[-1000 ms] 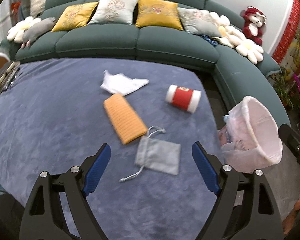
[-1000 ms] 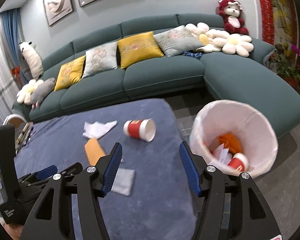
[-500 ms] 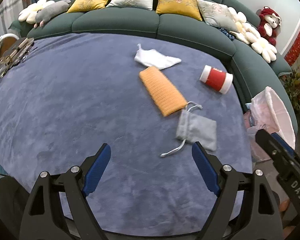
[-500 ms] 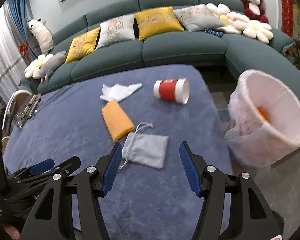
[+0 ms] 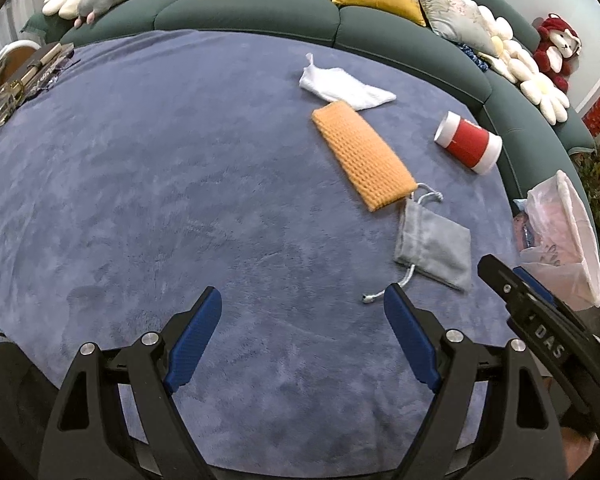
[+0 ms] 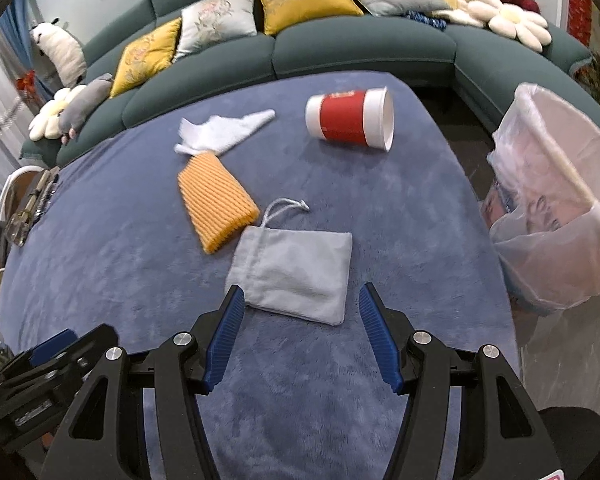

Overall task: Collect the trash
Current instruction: 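Move both open tools back over the foam net and grey pouch, then grasp the grey pouch with the right gripper while the left gripper grasps the orange foam net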

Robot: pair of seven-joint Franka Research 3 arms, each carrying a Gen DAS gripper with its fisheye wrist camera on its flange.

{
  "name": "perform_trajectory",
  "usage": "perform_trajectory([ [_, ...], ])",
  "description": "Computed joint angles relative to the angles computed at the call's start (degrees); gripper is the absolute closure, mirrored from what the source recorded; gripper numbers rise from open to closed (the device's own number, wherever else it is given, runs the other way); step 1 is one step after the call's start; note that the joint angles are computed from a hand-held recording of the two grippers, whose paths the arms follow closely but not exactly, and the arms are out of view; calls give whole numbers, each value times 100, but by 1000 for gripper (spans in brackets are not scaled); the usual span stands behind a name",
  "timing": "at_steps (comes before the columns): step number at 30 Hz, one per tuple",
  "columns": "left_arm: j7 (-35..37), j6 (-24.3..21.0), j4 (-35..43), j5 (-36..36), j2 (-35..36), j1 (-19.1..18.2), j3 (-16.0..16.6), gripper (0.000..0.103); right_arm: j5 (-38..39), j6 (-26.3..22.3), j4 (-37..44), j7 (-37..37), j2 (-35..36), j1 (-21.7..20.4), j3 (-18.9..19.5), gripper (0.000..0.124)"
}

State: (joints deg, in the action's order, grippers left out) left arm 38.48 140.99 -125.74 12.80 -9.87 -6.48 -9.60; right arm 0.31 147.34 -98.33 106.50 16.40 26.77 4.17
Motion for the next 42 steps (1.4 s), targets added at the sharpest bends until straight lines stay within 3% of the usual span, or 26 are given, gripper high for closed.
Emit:
perform_trajectory([
  [15, 248, 7, 198, -243, 390, 82, 85, 24, 155, -633, 886, 58, 883, 10, -76, 69],
  [21, 272, -36, 422, -233, 606, 83, 70, 24, -13, -586, 897, 86, 935, 109, -175, 97],
  [23, 252, -64, 556, -197, 726, 82, 61, 24, 64, -604, 923, 53, 942, 63, -140, 115],
  [25, 243, -78, 699, -153, 848, 76, 53, 24, 223, -598, 923, -55, 936, -11, -73, 117],
  [32, 69, -173, 1610, 160, 1537, 28, 56, 15, 457, -201, 560, -358, 644, -103, -32, 119],
  [42, 52, -720, 3423, 254, 2971, -114, 123, 14, 630, -213, 597, -272, 631, -309, -95, 119],
])
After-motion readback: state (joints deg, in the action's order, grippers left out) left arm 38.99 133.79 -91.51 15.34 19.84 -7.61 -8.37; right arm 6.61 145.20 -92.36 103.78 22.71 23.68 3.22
